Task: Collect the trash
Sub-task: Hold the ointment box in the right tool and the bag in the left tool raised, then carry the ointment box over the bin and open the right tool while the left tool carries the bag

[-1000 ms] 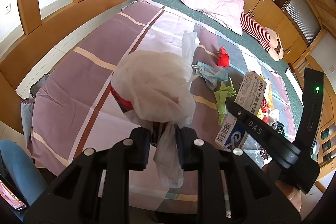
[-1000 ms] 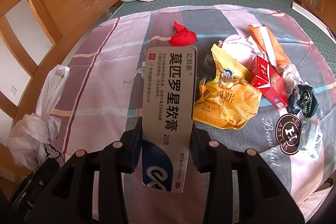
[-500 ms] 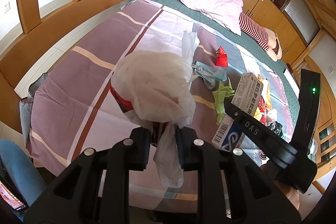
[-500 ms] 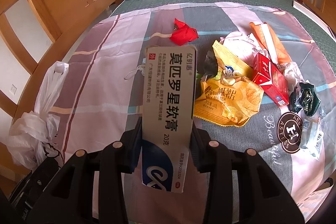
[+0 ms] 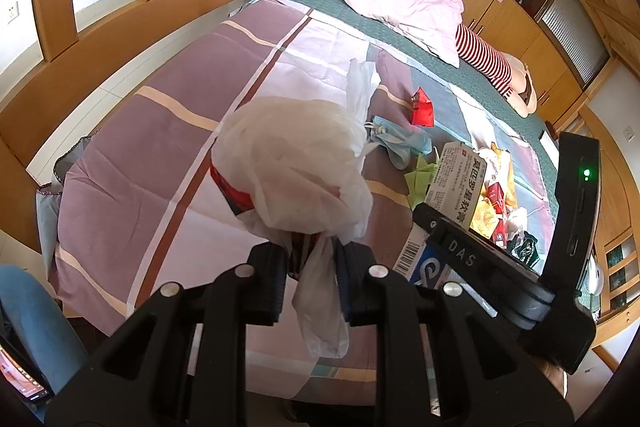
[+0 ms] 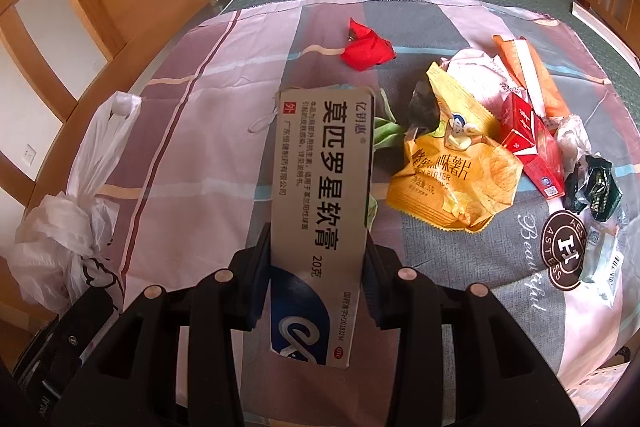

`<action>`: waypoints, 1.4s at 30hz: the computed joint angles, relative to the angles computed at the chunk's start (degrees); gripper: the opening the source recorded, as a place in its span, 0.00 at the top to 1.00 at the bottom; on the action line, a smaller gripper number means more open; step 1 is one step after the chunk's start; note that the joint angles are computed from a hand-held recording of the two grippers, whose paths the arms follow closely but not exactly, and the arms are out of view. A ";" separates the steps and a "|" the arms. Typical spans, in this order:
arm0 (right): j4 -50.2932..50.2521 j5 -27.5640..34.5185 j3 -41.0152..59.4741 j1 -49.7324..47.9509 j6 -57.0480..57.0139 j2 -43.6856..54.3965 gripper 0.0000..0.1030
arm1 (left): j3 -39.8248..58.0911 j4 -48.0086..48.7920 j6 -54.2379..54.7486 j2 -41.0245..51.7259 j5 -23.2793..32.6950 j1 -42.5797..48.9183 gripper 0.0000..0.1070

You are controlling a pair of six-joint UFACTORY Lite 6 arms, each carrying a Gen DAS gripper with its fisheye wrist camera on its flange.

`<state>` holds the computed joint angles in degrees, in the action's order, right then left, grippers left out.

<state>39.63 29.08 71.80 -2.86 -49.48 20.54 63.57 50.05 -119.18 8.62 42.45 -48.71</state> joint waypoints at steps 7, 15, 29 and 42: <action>-0.88 0.15 0.30 0.13 1.20 0.15 0.61 | -0.04 0.08 -0.29 0.07 0.07 0.02 0.80; -1.10 0.01 0.25 0.33 1.23 0.17 0.61 | -0.05 0.08 -0.46 0.08 0.15 -0.06 0.80; 1.52 0.02 -0.28 -0.47 -0.58 -0.70 0.61 | -0.46 0.17 -0.75 -0.01 -1.06 0.23 0.80; 17.15 27.25 5.41 -31.08 -16.66 -10.68 0.61 | -2.92 13.34 -8.06 -1.43 -21.34 1.88 0.81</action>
<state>56.78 56.33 77.22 -33.94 -66.13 9.86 60.64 63.39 -127.24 7.19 21.11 -46.84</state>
